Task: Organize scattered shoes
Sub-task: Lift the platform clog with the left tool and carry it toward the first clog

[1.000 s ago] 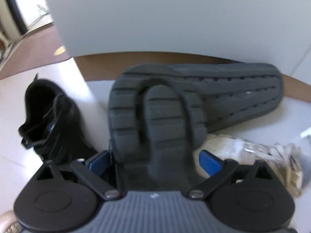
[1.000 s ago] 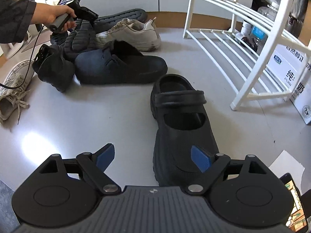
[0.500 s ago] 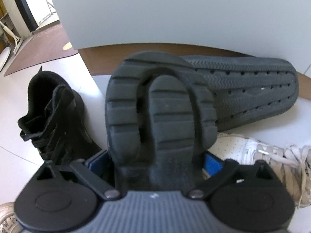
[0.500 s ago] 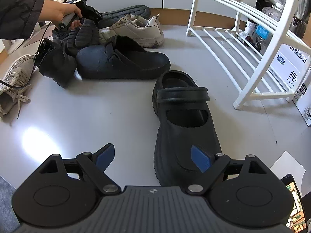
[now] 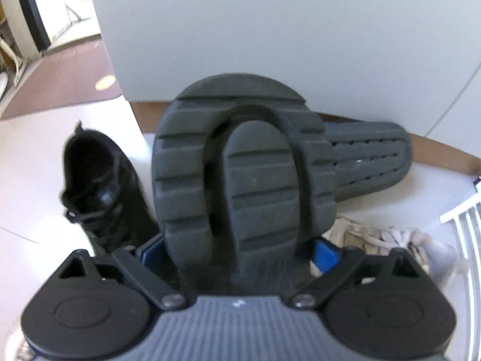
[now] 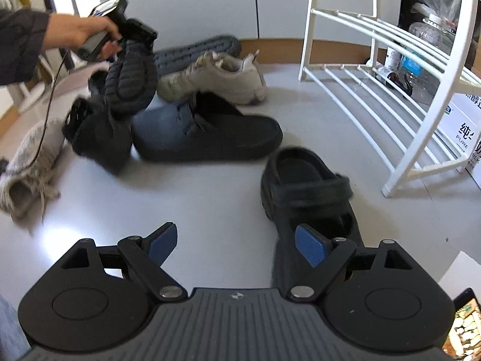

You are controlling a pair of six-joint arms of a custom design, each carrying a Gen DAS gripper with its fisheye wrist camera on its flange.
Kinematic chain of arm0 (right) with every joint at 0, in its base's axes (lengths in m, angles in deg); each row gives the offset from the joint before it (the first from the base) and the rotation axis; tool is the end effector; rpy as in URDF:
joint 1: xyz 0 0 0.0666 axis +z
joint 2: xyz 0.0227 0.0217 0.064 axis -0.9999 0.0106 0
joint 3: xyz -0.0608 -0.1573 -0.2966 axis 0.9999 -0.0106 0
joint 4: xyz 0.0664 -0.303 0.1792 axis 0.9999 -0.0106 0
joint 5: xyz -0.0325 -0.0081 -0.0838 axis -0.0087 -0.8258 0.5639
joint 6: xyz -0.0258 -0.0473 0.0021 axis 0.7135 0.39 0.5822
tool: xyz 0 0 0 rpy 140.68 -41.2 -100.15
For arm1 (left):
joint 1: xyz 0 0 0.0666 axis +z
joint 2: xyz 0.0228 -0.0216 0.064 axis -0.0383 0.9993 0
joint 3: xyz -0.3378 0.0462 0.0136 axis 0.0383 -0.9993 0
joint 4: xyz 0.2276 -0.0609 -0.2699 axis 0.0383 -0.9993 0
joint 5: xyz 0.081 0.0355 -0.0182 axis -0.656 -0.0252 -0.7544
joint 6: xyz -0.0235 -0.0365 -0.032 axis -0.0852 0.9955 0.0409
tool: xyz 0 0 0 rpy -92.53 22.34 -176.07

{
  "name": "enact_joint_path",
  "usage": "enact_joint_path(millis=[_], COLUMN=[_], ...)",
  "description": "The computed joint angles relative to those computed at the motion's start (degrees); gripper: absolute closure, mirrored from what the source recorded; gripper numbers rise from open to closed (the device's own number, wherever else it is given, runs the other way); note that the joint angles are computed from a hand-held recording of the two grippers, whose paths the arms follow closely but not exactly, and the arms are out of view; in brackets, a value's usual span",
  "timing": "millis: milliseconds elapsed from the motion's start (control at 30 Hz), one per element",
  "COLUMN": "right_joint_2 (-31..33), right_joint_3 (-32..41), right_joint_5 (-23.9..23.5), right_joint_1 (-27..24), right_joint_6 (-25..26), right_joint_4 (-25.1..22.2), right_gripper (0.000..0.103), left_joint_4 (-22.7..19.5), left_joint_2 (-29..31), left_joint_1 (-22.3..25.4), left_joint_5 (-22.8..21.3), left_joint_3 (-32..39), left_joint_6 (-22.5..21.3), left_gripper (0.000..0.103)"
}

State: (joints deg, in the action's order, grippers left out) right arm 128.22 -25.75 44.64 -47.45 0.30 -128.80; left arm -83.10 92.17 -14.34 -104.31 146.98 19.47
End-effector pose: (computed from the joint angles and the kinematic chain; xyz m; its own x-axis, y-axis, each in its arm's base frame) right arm 0.2317 0.2080 0.3294 -0.6524 -0.3552 -0.6695 -0.5695 0.8126 0.1238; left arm 0.4289 -0.0817 0.3930 -0.7017 -0.5509 -0.4518 -0.5942 0.8024 -0.0556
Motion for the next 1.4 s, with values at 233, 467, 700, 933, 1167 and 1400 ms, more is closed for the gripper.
enact_joint_path(millis=[233, 467, 700, 933, 1167, 1400], right_joint_2=[0.82, 0.99, 1.02, 1.09, 1.03, 0.51], right_joint_3=[1.41, 1.85, 1.77, 1.68, 1.20, 0.16], right_joint_5=[0.70, 0.96, 0.88, 1.58, 1.84, 1.45], right_joint_1=[2.72, 5.18, 6.55, 7.33, 7.28, 7.19], right_joint_6=[-3.53, -7.23, -7.96, -7.57, -7.41, -7.38], right_joint_4=[3.84, 6.89, 7.18, 5.92, 4.55, 2.63], right_gripper=[0.014, 0.014, 0.014, 0.014, 0.014, 0.014], left_joint_4=[-6.14, -6.63, -9.05, -5.89, -1.76, 1.80], left_joint_2=[-2.77, -9.31, -18.21, -24.99, -29.88, -25.38], left_joint_1=[-2.75, -5.40, -10.15, -14.41, -19.60, -24.97], left_joint_5=[0.27, 2.94, 3.58, 10.65, 15.50, 19.45], left_joint_3=[5.67, 2.72, -4.82, -12.70, -19.03, -17.81], left_joint_6=[-1.52, -1.46, -2.85, -4.53, -4.25, -9.68], left_gripper=[0.007, 0.007, 0.007, 0.007, 0.007, 0.007])
